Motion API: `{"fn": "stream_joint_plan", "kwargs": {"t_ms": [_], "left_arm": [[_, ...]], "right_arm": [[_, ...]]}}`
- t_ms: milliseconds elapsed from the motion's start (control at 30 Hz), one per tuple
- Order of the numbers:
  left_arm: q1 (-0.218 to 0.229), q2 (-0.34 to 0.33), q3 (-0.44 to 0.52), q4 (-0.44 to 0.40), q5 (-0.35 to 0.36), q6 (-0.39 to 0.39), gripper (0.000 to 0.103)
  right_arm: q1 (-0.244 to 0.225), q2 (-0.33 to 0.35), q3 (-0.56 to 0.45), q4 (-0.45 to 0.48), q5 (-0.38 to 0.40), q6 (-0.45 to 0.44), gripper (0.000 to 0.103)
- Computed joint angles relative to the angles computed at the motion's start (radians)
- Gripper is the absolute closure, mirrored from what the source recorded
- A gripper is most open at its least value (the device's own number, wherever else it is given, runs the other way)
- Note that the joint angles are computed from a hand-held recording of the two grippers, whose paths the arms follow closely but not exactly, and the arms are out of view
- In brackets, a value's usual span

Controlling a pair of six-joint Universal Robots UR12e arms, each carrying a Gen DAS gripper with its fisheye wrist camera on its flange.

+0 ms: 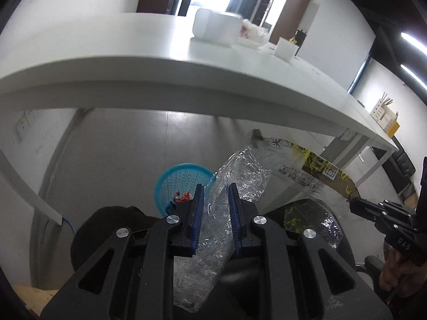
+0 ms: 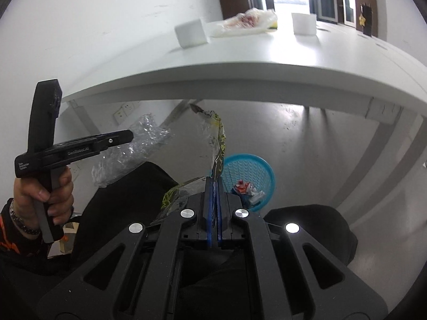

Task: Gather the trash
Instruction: 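Carry the clear bag and gold wrapper down over the blue wastebasket, then open both grippers to drop the bag and wrapper into the wastebasket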

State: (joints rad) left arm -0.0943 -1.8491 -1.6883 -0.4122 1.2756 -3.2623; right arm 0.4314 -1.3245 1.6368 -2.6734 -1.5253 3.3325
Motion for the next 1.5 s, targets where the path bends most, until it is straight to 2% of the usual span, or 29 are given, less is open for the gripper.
{"fn": "stream_joint_plan", "kwargs": {"t_ms": [100, 400, 467, 567, 633, 767, 1100, 1500], "left_arm": [[-0.002, -0.025, 0.019, -0.026, -0.031, -0.006, 0.085], [-0.048, -0.130, 0.091, -0.003, 0.075, 0.008, 0.085], [-0.058, -0.158, 0.118, -0.046, 0.122, 0.026, 0.085], [-0.055, -0.191, 0.153, -0.106, 0.113, 0.011, 0.085], [-0.060, -0.212, 0.169, -0.105, 0.144, 0.018, 0.085], [-0.061, -0.248, 0.198, -0.107, 0.136, 0.022, 0.085], [-0.039, -0.319, 0.297, -0.255, 0.086, -0.070, 0.085], [-0.048, -0.413, 0.409, -0.332, 0.102, -0.127, 0.085]], "right_arm": [[-0.009, 0.024, -0.011, 0.008, -0.005, 0.025, 0.101], [-0.030, 0.129, -0.096, 0.095, 0.001, 0.049, 0.101], [-0.035, 0.154, -0.115, 0.113, 0.018, 0.062, 0.101], [-0.039, 0.196, -0.152, 0.148, 0.018, 0.065, 0.101], [-0.044, 0.219, -0.174, 0.173, 0.031, 0.074, 0.101], [-0.051, 0.257, -0.208, 0.213, 0.043, 0.093, 0.101], [-0.068, 0.343, -0.302, 0.318, 0.063, 0.115, 0.101], [-0.073, 0.439, -0.398, 0.423, 0.091, 0.132, 0.101]]}}
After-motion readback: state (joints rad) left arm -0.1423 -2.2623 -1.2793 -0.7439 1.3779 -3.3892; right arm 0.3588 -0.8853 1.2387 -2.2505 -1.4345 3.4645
